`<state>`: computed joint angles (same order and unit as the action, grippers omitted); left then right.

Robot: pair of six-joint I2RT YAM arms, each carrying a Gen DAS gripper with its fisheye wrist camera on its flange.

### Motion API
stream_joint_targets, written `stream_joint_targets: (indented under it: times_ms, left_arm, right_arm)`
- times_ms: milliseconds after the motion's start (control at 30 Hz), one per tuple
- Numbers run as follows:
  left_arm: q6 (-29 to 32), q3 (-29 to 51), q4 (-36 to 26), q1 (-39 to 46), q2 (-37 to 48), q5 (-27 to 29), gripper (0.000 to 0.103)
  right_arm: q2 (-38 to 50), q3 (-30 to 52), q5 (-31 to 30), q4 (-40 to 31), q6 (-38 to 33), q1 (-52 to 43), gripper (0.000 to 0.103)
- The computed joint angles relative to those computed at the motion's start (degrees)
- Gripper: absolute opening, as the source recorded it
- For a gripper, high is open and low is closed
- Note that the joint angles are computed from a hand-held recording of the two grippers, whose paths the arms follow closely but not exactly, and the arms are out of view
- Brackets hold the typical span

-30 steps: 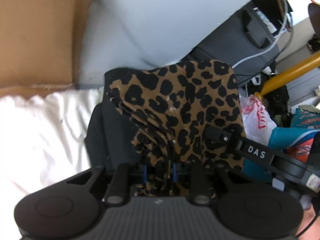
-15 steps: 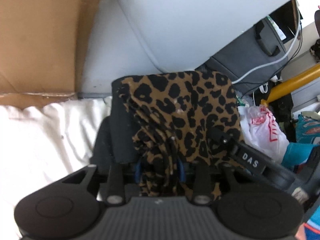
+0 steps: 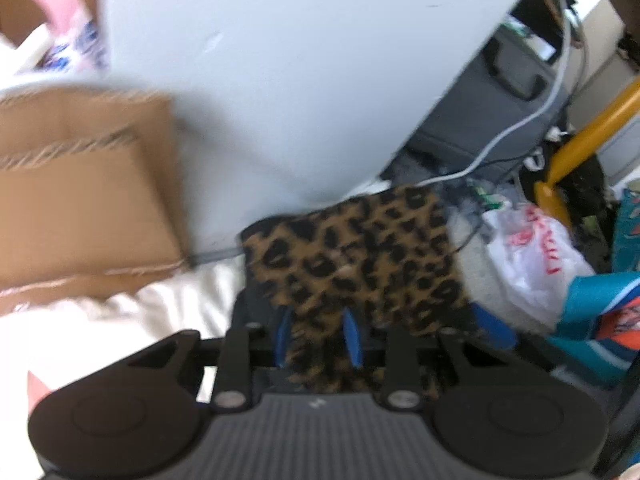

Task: Fold clothes
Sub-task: 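Lower the folded skirt onto the black bag with both grippers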

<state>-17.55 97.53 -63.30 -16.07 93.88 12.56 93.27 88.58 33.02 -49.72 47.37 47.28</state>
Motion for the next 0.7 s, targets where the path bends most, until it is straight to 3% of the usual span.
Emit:
stream_joint_targets:
  times_ms: [133,300,367,400,500,700]
  left_arm:
    - [-0.9,-0.2,2.0,-1.5,1.0,1.4,0.024]
    - [-1.2,-7.1,6.1,-2.0,0.5,0.9,0.021]
    - [-0.5,-9.7,8.0,-1.7,0.1,-0.3,0.015]
    - [-0.2,-10.7,8.8,-1.5,0.0,-0.9,0.004]
    - [0.5,-12.7,10.6,-0.1,-0.4,0.2,0.003]
    - [2.1,-7.9,5.1,-0.2,-0.9,-0.8,0.003]
  right_arm:
    - [-1.6,-3.9,-1.6,2.4,0.4,1.1,0.041]
    - [-3.0,-6.8,-2.2,2.8,-0.4,1.3,0.041]
    - [-2.5,-6.9,-2.3,2.2,-1.1,1.3,0.041]
    - [-1.6,-6.2,-2.1,1.1,-1.8,1.1,0.041]
    - [-0.6,-5.4,-0.1,-2.9,-0.1,1.1,0.041]
    - [-5.3,-8.4,2.9,-0.6,0.5,3.8,0.041]
